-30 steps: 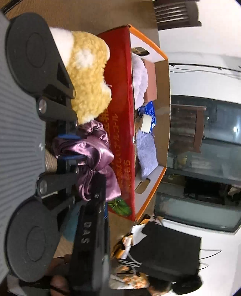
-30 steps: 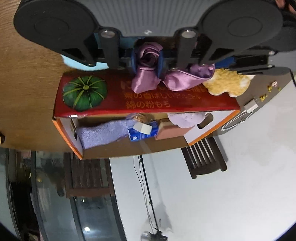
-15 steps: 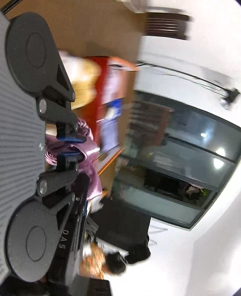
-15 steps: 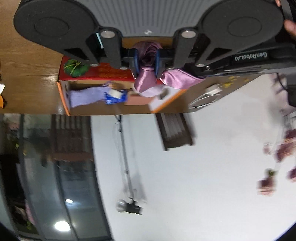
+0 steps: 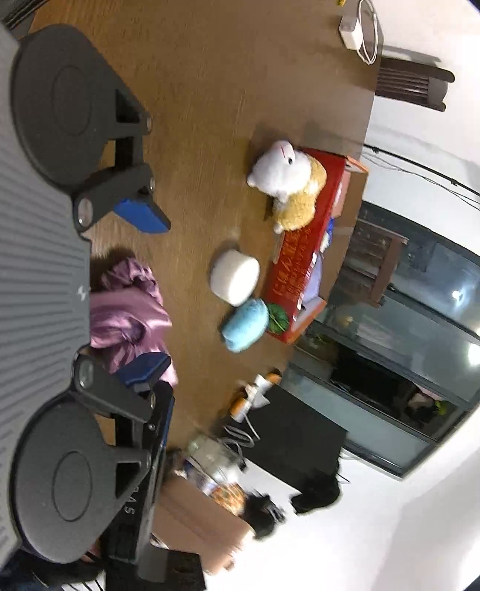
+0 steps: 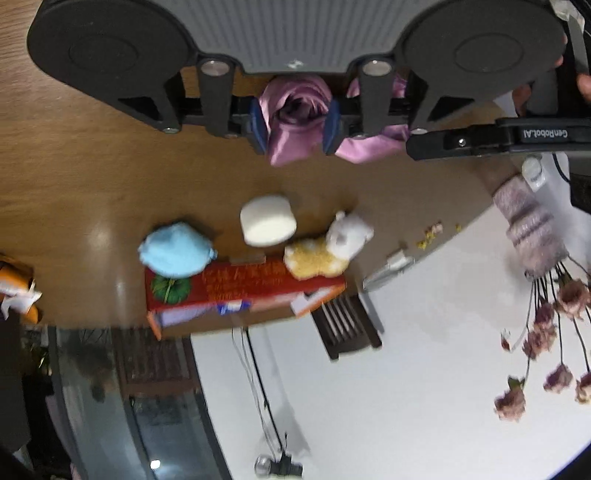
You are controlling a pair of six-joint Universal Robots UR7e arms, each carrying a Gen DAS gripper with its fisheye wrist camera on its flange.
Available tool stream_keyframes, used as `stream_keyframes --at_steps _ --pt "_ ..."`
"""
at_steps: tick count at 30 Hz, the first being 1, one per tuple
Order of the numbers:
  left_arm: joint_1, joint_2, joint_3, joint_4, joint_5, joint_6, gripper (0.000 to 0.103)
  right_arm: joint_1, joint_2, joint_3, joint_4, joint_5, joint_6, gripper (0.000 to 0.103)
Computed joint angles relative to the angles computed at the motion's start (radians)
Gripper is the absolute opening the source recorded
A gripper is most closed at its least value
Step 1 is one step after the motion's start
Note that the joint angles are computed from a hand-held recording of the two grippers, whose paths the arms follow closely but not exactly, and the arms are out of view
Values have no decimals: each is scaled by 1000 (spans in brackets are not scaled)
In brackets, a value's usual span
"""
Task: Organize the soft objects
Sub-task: 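Carry the purple satin bow into the box and open both grippers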
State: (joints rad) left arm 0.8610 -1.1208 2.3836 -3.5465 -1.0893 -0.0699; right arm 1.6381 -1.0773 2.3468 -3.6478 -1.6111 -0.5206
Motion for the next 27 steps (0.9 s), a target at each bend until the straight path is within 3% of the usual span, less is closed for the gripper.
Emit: stream_keyframes --at_steps 2,4,6,7,12,15,16,19,22,24,27 --pt "18 26 -4 -45 -47 26 75 -1 1 2 -6 16 7 37" --pt "26 57 -28 -6 -10 -15 73 -13 23 -14 5 35 18 38" --pt "38 76 -27 -8 -17 -28 72 -10 63 -37 -5 -11 34 38" --pt "45 83 -27 -12 -29 -25 65 -7 73 -45 0 -31 42 38" --pt "94 84 -48 31 -121 -28 33 -52 77 -36 12 43 67 37" --pt "115 72 -70 82 -150 -42 24 -67 87 -42 13 69 88 35" --pt "115 70 -77 92 -155 -42 20 -70 88 -43 16 79 90 29" --pt "106 70 -96 90 -171 17 18 -53 80 -62 53 66 99 22" --pt "129 70 -162 82 -262 84 18 -33 64 -100 65 75 108 22" --pt "157 87 -257 125 -328 112 18 -31 43 -152 105 121 118 22" --pt "166 149 -431 210 -341 156 18 -6 61 -282 168 119 89 22"
